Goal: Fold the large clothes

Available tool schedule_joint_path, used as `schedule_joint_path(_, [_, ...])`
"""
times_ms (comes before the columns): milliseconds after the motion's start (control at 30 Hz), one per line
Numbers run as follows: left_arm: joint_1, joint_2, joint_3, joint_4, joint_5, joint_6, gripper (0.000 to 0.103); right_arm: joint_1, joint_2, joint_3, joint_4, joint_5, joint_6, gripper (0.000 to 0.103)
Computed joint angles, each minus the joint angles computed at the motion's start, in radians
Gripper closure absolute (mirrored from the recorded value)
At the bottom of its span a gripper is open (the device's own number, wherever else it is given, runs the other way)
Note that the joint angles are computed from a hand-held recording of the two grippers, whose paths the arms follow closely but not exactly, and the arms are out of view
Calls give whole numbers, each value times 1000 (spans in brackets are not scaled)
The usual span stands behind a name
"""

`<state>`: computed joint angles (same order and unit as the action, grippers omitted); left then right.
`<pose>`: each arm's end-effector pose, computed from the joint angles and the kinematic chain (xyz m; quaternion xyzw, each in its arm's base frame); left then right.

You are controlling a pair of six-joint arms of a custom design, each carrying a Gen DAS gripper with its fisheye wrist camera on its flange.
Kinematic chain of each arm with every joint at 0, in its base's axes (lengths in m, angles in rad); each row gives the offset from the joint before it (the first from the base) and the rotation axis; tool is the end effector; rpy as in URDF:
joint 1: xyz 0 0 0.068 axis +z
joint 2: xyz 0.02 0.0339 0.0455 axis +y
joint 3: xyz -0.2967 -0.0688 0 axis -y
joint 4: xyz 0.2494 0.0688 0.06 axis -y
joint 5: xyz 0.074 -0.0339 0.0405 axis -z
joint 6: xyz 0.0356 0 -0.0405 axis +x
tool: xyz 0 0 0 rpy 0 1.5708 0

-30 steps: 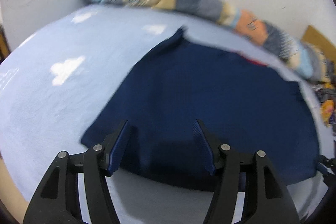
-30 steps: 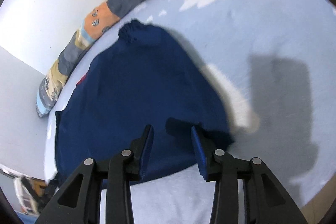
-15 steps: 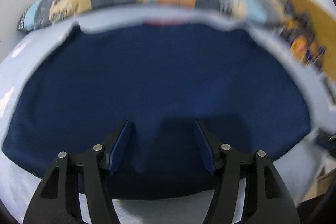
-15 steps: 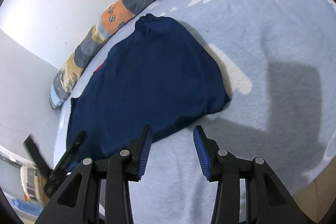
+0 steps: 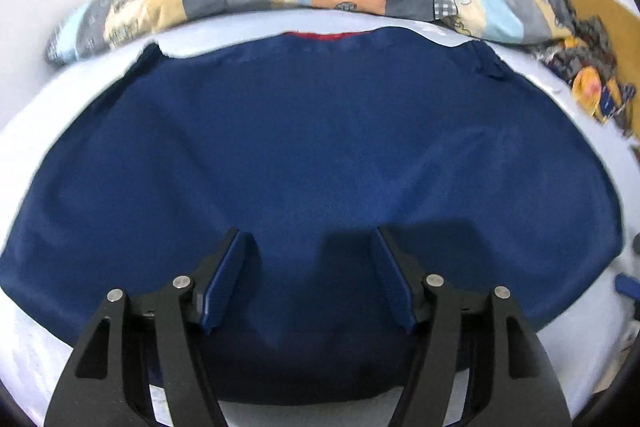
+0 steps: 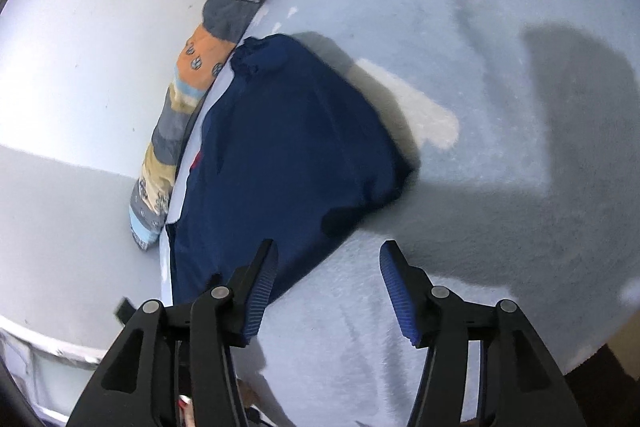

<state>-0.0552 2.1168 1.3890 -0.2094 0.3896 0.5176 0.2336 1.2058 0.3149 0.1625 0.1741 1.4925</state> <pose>0.4621 -0.0391 0.1598 0.3212 0.8773 -0.1090 0.3396 0.1950 0.0401 0.1618 0.5639 0.7140 0.2579 0.3251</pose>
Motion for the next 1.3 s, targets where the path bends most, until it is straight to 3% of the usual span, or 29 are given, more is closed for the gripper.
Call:
schedule_joint_path(333, [7, 9, -2, 19, 17, -18, 36, -101, 158, -21, 219, -43, -2, 44])
schedule_joint_path(467, [9, 8, -8, 27, 21, -18, 36, -154, 298, -28, 433, -33, 17, 44])
schedule_joint_path(500, [9, 8, -8, 27, 21, -18, 36, -168, 338, -29, 500, -32, 9, 47])
schedule_joint_path(600, [8, 6, -12, 33, 14, -20, 36, -229, 502, -4, 720, -122, -73, 76])
schedule_joint_path(633, [8, 5, -13, 36, 13, -21, 36, -241, 543, 11, 755, -147, -96, 80])
schedule_joint_path(700, [9, 4, -15, 37, 18, -22, 36, -233, 544, 28, 741, -125, -110, 84])
schedule_joint_path(867, [15, 6, 46, -9, 63, -63, 37, -181, 405, 95, 527, -32, -183, 87])
schedule_joint_path(1000, [-27, 34, 80, 3, -12, -39, 36, -173, 354, 111, 465, -15, -220, 88])
schedule_joint_path(1100, [-39, 59, 73, 39, -51, -65, 31, -174, 361, 114, 473, -25, -221, 88])
schedule_joint_path(1167, [-39, 51, 73, 35, -54, -73, 33, -171, 363, 113, 481, -26, -215, 88])
schedule_joint_path(1267, [-30, 29, 35, 114, -57, -99, 34, -178, 363, 125, 476, -29, -221, 88])
schedule_joint_path(1300, [-31, 46, 58, 88, -71, -94, 34, -177, 360, 124, 477, -29, -222, 88])
